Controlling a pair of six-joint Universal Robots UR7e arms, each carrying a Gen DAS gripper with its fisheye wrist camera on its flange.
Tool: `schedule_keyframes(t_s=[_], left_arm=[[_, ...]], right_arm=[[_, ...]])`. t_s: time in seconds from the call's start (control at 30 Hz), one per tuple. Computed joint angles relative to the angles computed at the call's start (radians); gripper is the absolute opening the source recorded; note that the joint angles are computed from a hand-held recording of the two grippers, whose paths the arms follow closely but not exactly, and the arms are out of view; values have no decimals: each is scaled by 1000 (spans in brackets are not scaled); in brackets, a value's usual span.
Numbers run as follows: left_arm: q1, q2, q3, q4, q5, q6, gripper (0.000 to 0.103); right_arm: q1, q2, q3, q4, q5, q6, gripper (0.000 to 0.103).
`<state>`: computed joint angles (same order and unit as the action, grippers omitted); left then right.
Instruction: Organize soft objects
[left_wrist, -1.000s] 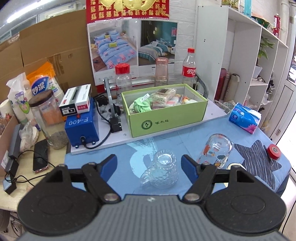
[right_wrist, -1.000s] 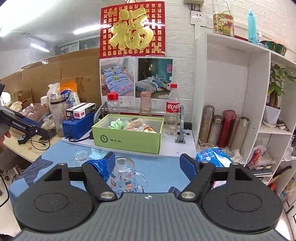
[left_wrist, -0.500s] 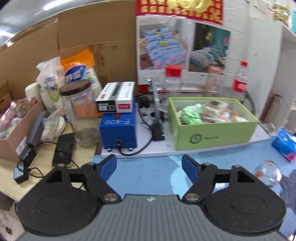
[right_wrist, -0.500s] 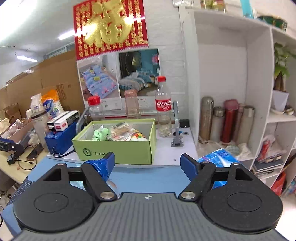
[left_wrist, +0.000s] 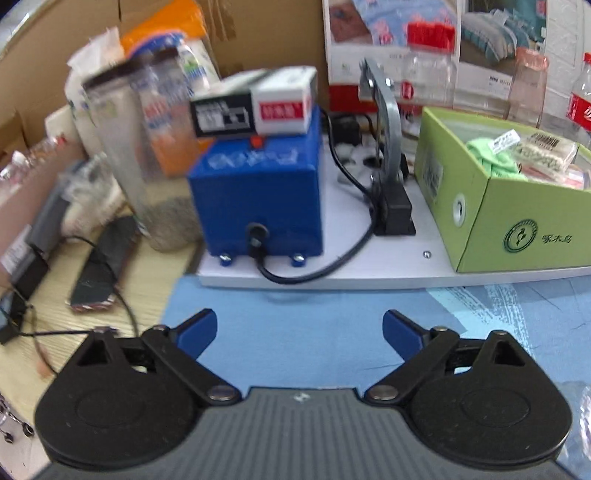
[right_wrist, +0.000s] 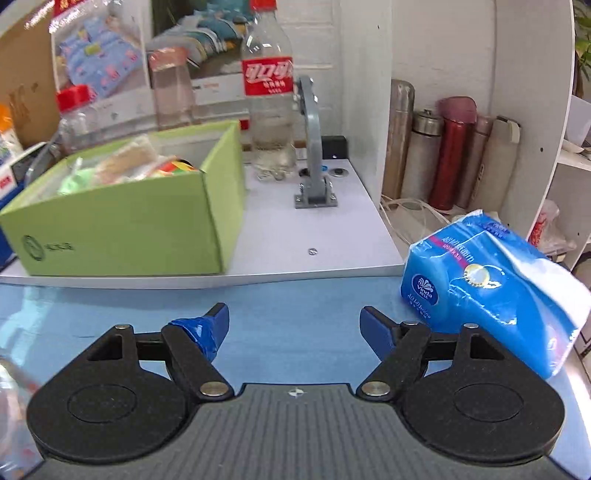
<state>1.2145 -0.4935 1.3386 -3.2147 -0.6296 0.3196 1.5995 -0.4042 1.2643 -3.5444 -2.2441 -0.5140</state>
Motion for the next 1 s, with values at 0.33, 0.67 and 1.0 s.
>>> schedule_keyframes(t_s=[0.33, 0.67, 1.0], left_arm=[[40, 68, -85, 0, -74, -31, 95], [46, 91, -59, -171, -120, 78, 95], [54, 120, -98, -199, -153, 118, 95]], right_arm=[[-28, 97, -151, -3, -22, -16, 65], [-35, 136, -214, -45, -35, -26, 69], [-32, 146, -225, -51, -62, -20, 73]])
